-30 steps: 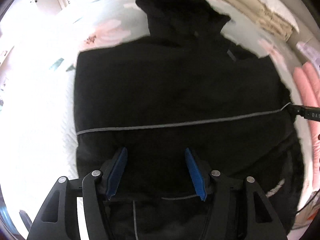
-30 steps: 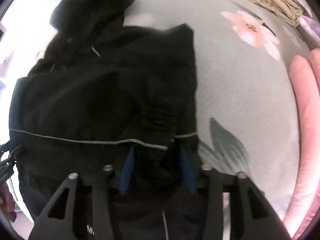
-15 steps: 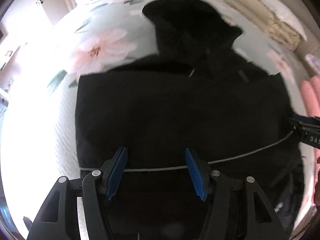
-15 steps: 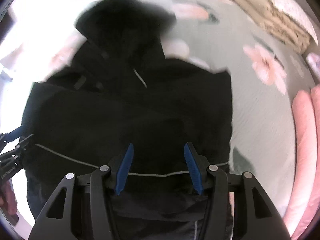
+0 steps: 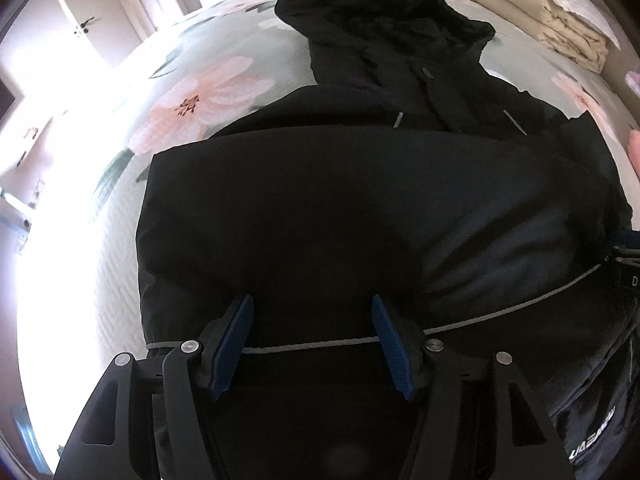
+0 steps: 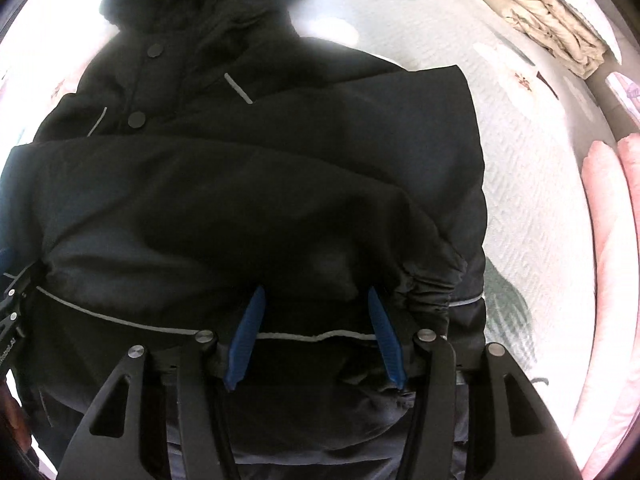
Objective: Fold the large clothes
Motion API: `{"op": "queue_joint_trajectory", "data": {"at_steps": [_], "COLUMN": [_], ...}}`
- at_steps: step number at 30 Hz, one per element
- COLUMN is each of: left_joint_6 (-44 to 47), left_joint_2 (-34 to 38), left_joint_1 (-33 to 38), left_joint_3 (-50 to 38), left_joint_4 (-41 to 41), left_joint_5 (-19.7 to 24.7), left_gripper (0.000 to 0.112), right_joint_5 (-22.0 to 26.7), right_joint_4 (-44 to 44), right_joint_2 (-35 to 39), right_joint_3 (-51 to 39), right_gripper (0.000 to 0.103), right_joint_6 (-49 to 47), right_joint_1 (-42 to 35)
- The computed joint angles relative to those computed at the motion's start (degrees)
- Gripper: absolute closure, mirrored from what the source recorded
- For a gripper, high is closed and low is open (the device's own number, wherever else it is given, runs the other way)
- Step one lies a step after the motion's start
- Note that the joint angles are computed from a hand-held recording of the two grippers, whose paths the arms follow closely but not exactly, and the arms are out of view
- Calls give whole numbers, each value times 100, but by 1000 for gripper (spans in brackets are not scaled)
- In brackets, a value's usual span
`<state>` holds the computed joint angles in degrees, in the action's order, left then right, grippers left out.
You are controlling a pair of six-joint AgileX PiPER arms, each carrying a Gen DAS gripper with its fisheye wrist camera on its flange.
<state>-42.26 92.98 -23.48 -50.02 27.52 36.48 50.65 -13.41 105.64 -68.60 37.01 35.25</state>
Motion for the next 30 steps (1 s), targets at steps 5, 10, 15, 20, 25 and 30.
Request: {"op": "queue_joint_trajectory", "data": {"at_steps": [5, 10, 15, 20, 25, 30], "left_joint_6": [455, 1045, 3244, 3769, 4289, 4370], "left_joint_2": [-15, -165, -677, -202, 1445, 3488], "left_joint_1": [154, 359, 1232, 1772, 2180, 2444], "left_joint_3": [97, 143, -241, -1848, -4248, -7043], "left_joint_4": [-85, -550, -2459, -2638, -3206, -3963], "left_joint_5": [-263, -419, -49, 554, 1106, 2040], "left_gripper": [47, 47, 47, 47, 47, 47], "right_joint_5": [66, 106, 53, 348, 852, 1470], "right_joint_4": [-82, 40, 572, 769, 806, 1219], "right_joint_2": [-11, -43, -310, -511, 634, 2470], "right_joint_3": [-32, -62, -76, -918, -3131, -5942], "right_gripper": [47, 46, 45, 35, 28, 28], "right_joint_6": [218, 73, -770, -1535, -2059, -2175], "right_joint_1": [78, 51, -304, -605, -1180, -1620]}}
